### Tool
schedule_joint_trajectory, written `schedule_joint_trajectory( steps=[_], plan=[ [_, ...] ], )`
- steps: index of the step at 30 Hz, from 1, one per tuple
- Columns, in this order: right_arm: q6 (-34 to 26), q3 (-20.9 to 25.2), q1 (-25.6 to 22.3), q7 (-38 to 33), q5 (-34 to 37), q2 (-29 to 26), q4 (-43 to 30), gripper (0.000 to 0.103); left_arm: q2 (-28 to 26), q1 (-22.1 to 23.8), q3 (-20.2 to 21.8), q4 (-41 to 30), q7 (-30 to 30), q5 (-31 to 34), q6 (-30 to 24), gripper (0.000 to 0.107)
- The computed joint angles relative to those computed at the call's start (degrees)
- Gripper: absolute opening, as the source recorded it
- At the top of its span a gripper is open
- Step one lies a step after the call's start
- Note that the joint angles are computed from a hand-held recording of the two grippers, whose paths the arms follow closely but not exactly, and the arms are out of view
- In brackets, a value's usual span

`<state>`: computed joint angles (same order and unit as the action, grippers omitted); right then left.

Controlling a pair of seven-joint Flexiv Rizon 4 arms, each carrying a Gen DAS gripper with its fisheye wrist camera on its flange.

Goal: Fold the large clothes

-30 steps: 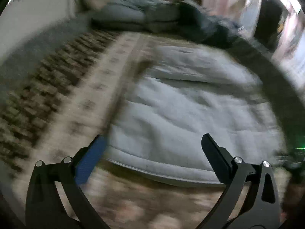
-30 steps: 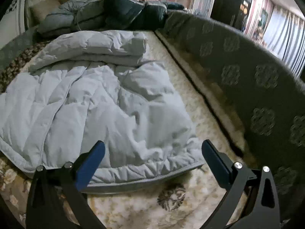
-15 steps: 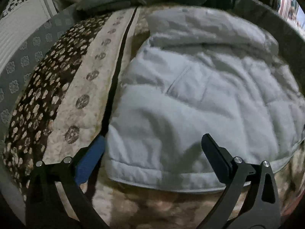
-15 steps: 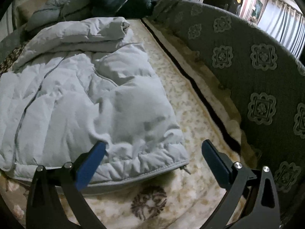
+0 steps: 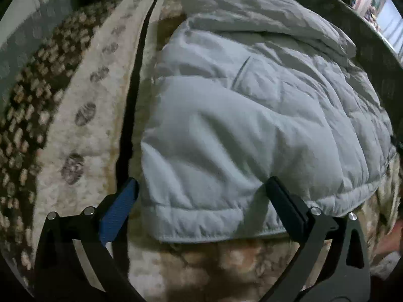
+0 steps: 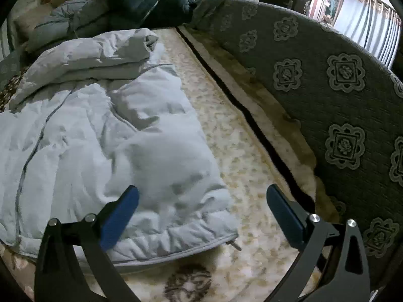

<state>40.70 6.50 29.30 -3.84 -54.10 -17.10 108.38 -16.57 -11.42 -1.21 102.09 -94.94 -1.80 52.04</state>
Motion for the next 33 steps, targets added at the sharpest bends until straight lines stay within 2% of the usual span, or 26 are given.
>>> schedule_joint_trajectory(
  steps=[1, 3, 4, 8, 11, 12, 13, 14, 15, 16, 19, 22, 25, 30, 33],
  plan=[
    [-0.4, 0.0, 0.0, -0.2, 0.0, 0.3, 0.3, 0.101, -0.6, -0.5, 0.9, -1.2, -2.4, 1.7, -0.7, 0.1],
    [-1.1, -0.1, -0.2, 0.9, -0.8, 1.2, 1.3, 0.101, -0.1, -3.0, 4.2, -2.5, -10.7, 10.2, 1.3, 0.1],
    [-0.6, -0.2, -0.5, 2.5, -1.7, 1.9, 2.3, 0.101, 0.2, -3.0, 4.3, -2.5, -11.7, 11.5, 1.6, 0.1],
    [2.8, -0.2, -2.5, 6.8, -3.6, 3.3, 4.9, 0.101, -0.6, 1.5, -0.4, -0.4, -1.1, 1.5, 0.1, 0.1],
    [2.7, 0.1, -2.9, 7.0, -4.1, 3.4, 5.0, 0.101, -1.6, 2.5, -1.9, 0.1, 3.2, -3.8, -0.5, 0.1],
    [2.8, 0.3, -2.9, 6.9, -4.3, 3.4, 5.1, 0.101, -2.1, 2.6, -2.2, -0.1, 4.1, -5.1, -1.2, 0.093],
    [2.9, 0.3, -2.9, 7.0, -4.7, 3.4, 5.1, 0.101, -2.3, 2.9, -3.0, 0.0, 5.9, -7.2, -1.8, 0.079],
    [2.5, 0.3, -2.7, 7.1, -5.3, 3.5, 5.0, 0.101, -2.4, 2.5, -2.9, -0.1, 5.9, -7.8, -1.4, 0.076],
    [1.2, 0.3, -2.4, 7.5, -6.1, 3.6, 5.0, 0.101, -2.4, 1.4, -2.3, -0.6, 4.6, -6.5, -0.9, 0.073],
    [0.0, 0.3, -2.1, 8.4, -7.1, 3.7, 5.0, 0.101, -2.5, 0.2, -1.7, -1.2, 3.3, -4.7, -0.9, 0.065],
    [6.0, 0.5, -4.0, 8.5, -6.4, 3.8, 5.9, 0.101, -3.4, -2.9, -0.3, -3.9, -1.9, 0.3, -2.3, 0.053],
    [7.9, 0.7, -4.6, 5.8, -3.7, 3.5, 6.0, 0.101, -3.9, -4.6, 0.7, -5.5, -6.3, 4.0, -2.6, 0.053],
    [11.5, 0.6, -5.3, 3.0, -2.2, 3.2, 6.7, 0.101, -4.1, -3.6, 0.0, -4.9, -6.3, 2.6, -1.6, 0.056],
    [19.0, -1.2, -6.7, 6.7, -4.7, 3.3, 8.8, 0.1, -4.3, -4.4, 0.9, -5.7, -7.3, 5.7, -2.4, 0.06],
    [21.3, -1.6, -7.4, 4.9, -3.3, 1.9, 8.1, 0.097, -4.5, -4.5, 0.8, -6.1, -7.6, 6.3, -2.8, 0.06]
  ],
)
